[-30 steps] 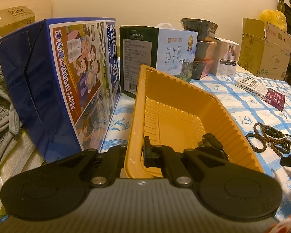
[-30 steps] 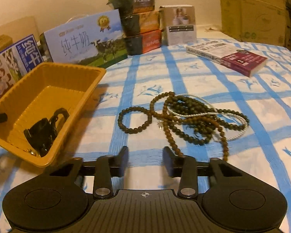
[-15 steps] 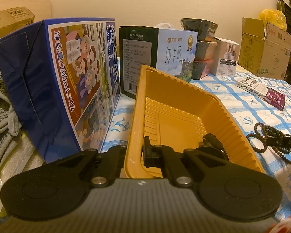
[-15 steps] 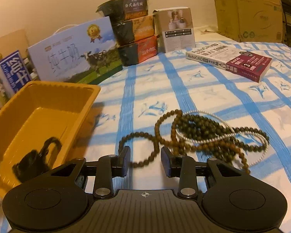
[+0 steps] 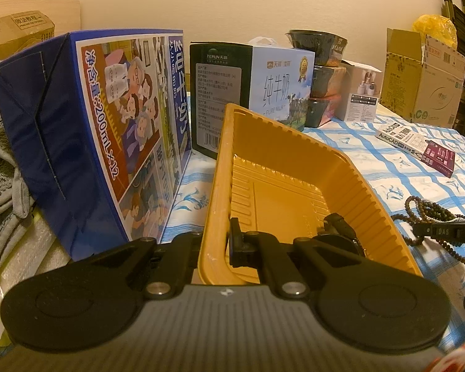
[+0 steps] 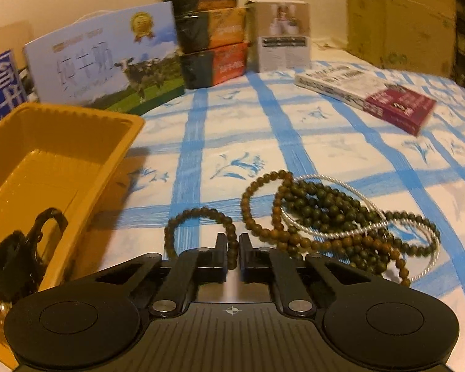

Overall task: Organize jewelry
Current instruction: 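Grasp a dark bead bracelet from the pile with the right gripper, then lower the dark bead bracelet into the orange tray and release it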

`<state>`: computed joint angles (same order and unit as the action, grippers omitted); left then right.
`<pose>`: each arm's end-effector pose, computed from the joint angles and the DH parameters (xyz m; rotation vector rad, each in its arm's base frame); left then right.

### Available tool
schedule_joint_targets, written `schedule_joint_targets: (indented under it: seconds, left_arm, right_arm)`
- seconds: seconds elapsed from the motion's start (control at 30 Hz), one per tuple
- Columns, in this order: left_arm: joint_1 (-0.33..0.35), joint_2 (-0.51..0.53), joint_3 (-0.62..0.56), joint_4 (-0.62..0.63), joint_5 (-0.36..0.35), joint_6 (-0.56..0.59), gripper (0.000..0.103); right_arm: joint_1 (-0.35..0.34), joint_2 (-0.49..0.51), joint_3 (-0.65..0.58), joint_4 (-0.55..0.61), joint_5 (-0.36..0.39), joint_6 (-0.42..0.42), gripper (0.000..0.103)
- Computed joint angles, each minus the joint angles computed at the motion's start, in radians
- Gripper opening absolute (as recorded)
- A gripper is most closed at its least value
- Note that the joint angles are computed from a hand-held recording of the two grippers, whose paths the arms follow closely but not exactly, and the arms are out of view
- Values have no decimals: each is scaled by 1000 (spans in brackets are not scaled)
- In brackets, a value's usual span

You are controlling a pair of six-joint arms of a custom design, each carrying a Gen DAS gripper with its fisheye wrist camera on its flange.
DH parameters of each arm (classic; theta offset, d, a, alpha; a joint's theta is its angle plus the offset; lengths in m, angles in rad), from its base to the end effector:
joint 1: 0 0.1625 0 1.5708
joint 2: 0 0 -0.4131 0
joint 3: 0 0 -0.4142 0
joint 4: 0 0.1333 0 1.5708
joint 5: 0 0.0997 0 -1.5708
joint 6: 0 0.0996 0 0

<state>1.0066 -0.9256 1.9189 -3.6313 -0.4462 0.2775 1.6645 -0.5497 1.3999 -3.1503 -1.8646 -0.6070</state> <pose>-0.1110 -0.5928 0.2121 0.1271 1.9687 -1.2475 0.1754 -0.7503 0.0624 0.7410 -2.4480 0.8469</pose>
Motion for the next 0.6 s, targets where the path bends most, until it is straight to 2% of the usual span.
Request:
schedule_joint_targets:
  seconds: [0.27, 0.6]
  left_arm:
    - [-1, 2, -1, -4, -1, 5, 4]
    - [2, 3, 5, -13, -6, -7, 4]
  right_arm:
    - [1, -94, 104, -26, 123, 24, 7]
    - [52, -195, 174, -8, 286, 86, 7]
